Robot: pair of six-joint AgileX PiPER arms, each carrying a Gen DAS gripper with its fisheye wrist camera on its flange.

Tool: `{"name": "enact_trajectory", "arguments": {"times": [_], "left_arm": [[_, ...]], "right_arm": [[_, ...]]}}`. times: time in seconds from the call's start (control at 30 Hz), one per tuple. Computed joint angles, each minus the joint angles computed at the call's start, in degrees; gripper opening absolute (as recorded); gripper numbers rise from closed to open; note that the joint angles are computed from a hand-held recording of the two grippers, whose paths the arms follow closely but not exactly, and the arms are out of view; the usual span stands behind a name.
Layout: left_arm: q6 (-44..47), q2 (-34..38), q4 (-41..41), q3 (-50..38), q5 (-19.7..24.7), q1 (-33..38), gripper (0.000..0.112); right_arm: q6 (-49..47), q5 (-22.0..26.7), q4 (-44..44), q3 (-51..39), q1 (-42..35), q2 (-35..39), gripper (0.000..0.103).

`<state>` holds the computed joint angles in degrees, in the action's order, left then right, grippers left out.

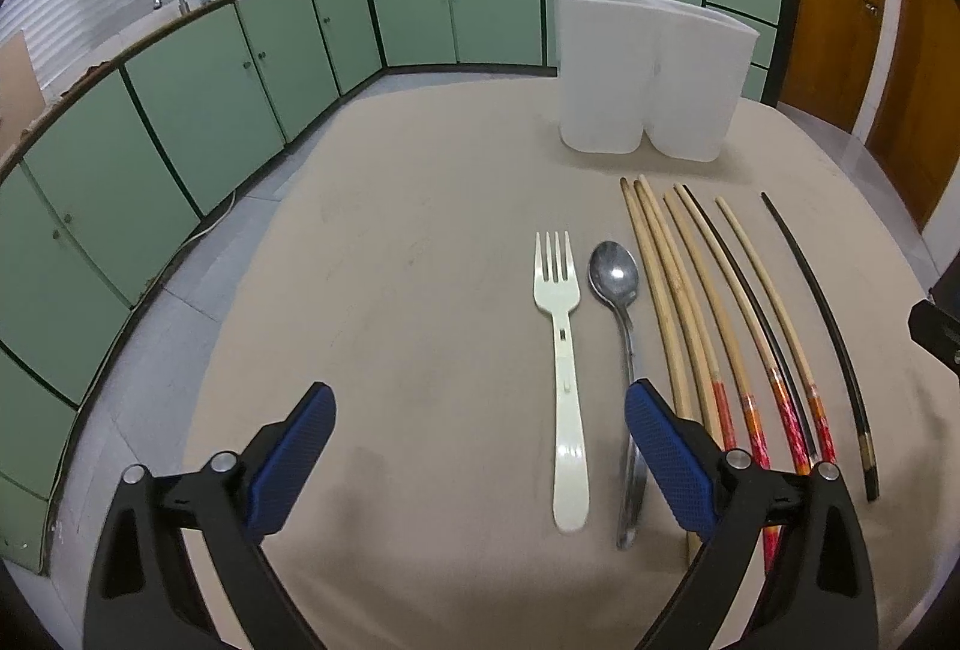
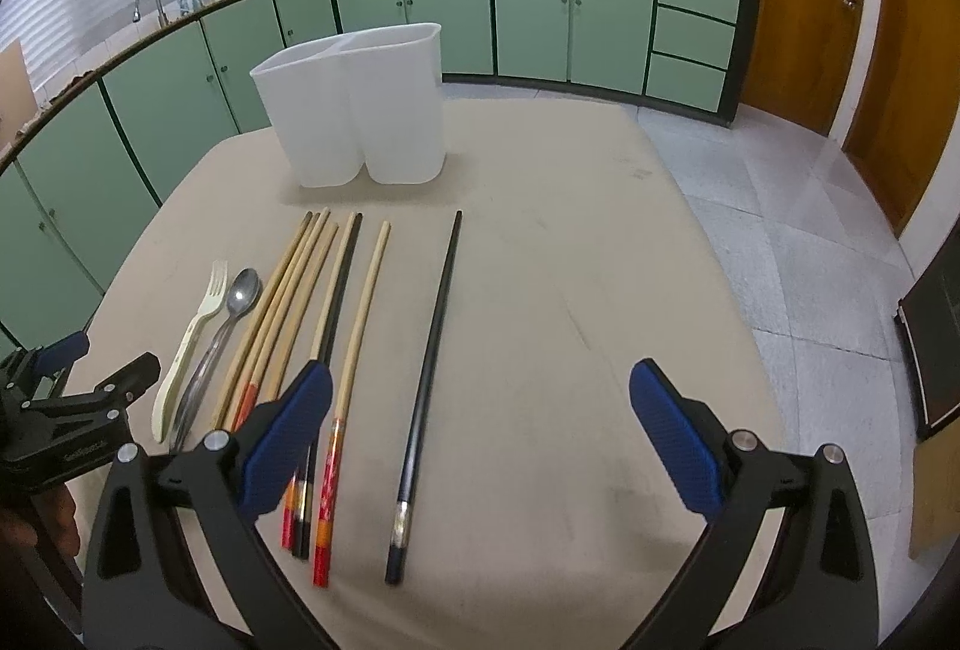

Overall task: Organize utensils
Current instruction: 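Move the left tool toward the white fork while the right tool approaches the black chopstick, then close the left gripper on the white fork while the right gripper closes on the black chopstick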

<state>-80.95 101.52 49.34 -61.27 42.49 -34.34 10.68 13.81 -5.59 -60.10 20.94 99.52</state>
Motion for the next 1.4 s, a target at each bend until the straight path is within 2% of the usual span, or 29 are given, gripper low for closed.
{"name": "enact_trajectory", "arguments": {"times": [0.17,0.43,0.9,1.2,1.4], "left_arm": [[4.42,2.11,-3.10,-2.62,-1.72,3.40,0.093],[7.45,4.65,-5.82,-3.62,-4.22,5.24,0.092],[16.33,10.59,-11.44,-12.28,-4.50,10.28,0.091],[21.62,14.97,-15.58,-18.37,-4.85,13.14,0.091],[26.84,15.14,-20.51,-19.49,-5.42,15.11,0.088]], "right_arm": [[-3.74,3.28,3.31,-4.98,-0.36,3.69,0.084],[-6.52,4.82,6.01,-7.04,-0.44,6.88,0.076],[-6.84,7.09,6.47,-13.83,-0.72,11.24,0.075],[-7.80,11.39,6.55,-21.65,-1.07,15.97,0.075],[-8.43,13.67,6.39,-26.59,-0.76,18.86,0.072]]}}
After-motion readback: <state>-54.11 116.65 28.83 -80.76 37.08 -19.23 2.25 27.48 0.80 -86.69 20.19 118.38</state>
